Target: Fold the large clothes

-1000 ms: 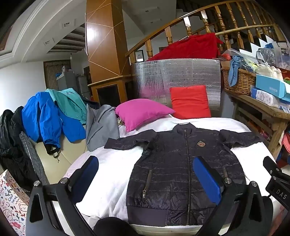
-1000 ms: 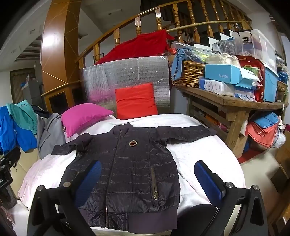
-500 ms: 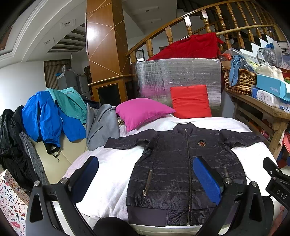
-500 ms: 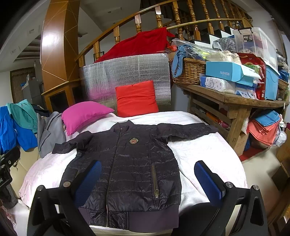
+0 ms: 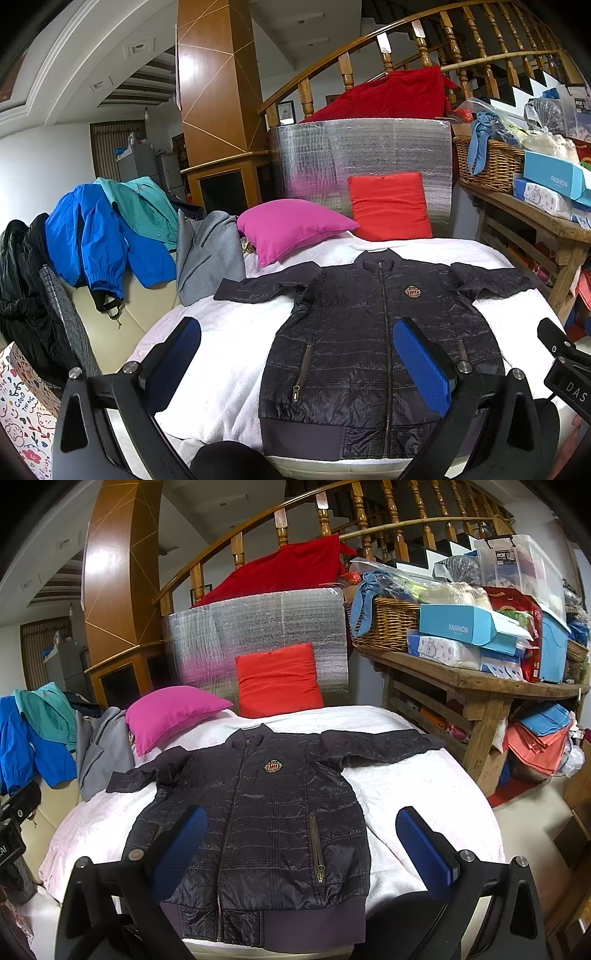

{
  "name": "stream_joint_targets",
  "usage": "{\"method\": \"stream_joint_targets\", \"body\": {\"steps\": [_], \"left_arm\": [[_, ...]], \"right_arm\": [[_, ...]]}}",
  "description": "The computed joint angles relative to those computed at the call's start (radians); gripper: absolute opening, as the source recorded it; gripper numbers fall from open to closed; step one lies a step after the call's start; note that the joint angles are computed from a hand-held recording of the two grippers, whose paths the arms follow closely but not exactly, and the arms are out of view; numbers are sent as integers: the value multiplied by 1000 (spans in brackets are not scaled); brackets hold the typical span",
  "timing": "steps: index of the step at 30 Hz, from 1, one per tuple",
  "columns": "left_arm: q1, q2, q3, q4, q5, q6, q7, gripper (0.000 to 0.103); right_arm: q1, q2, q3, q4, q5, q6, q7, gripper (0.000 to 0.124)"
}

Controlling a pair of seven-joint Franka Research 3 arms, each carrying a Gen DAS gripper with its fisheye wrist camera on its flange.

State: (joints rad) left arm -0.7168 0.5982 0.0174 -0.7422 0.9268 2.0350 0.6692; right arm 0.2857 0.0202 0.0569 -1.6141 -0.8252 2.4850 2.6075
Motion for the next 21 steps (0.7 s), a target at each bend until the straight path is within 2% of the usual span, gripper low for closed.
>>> {"method": "stream_joint_targets", "body": {"steps": [10, 21], "left_arm": [[14, -30, -11, -60, 16, 18, -25, 103], [13, -25, -13, -57, 19, 12, -30, 103]], "right_arm": [[2, 4, 0, 2, 0, 1, -2, 103], [7, 11, -3, 12, 3, -4, -9, 103]]}}
